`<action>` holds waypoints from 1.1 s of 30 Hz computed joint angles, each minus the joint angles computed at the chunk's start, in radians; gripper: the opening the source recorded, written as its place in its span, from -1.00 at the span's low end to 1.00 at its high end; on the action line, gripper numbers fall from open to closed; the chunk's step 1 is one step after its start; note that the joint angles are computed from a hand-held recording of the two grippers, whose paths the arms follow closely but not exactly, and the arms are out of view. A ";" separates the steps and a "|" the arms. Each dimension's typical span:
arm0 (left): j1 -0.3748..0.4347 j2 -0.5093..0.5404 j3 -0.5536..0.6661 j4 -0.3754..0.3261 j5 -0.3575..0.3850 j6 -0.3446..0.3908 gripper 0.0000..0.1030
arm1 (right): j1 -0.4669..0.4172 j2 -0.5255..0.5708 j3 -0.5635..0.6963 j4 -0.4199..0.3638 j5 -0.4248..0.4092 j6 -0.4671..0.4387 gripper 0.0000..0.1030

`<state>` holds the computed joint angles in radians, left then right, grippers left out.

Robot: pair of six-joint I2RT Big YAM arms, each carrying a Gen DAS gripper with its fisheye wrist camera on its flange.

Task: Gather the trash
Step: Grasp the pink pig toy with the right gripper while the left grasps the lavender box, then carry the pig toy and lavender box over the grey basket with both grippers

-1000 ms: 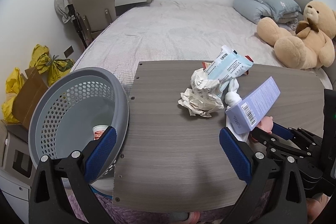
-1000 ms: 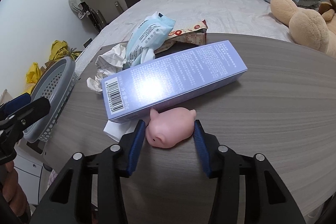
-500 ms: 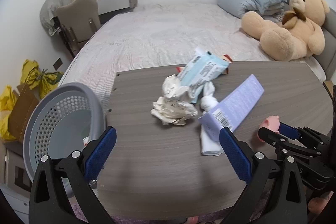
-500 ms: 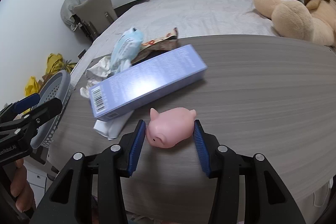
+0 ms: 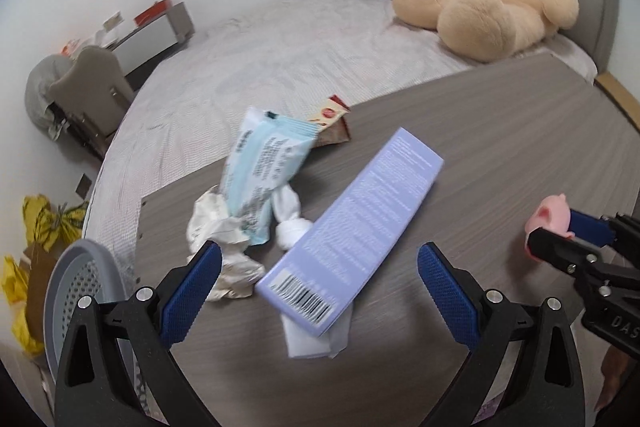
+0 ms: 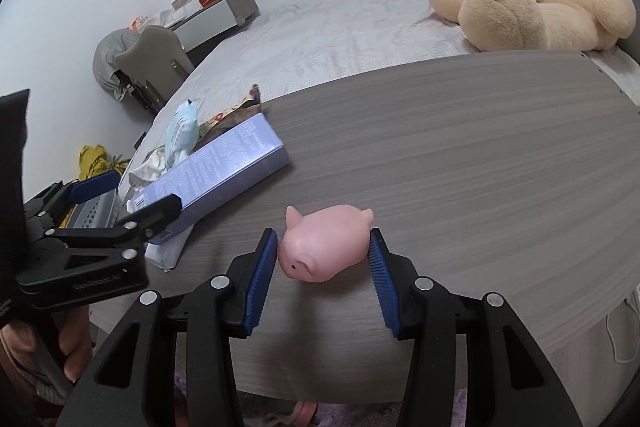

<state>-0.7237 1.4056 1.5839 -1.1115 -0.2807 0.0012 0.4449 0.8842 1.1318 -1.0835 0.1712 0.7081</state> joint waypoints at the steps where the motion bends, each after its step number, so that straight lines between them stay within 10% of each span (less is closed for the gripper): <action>1: -0.005 0.011 0.008 -0.005 -0.001 0.015 0.88 | -0.012 -0.010 -0.008 0.002 -0.009 0.001 -0.12; 12: -0.022 0.074 0.038 -0.009 -0.038 0.074 0.85 | -0.044 -0.057 -0.041 0.031 -0.049 0.004 -0.12; 22: -0.032 0.078 0.050 -0.045 0.016 0.070 -0.04 | -0.048 -0.063 -0.043 0.030 -0.052 0.008 -0.12; 33: -0.022 0.020 0.017 -0.107 0.153 -0.053 -0.13 | -0.025 -0.058 -0.020 0.007 -0.021 0.016 -0.12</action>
<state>-0.7454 1.4258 1.6011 -1.2189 -0.1275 -0.0515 0.4198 0.8264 1.1117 -1.0762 0.1499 0.7237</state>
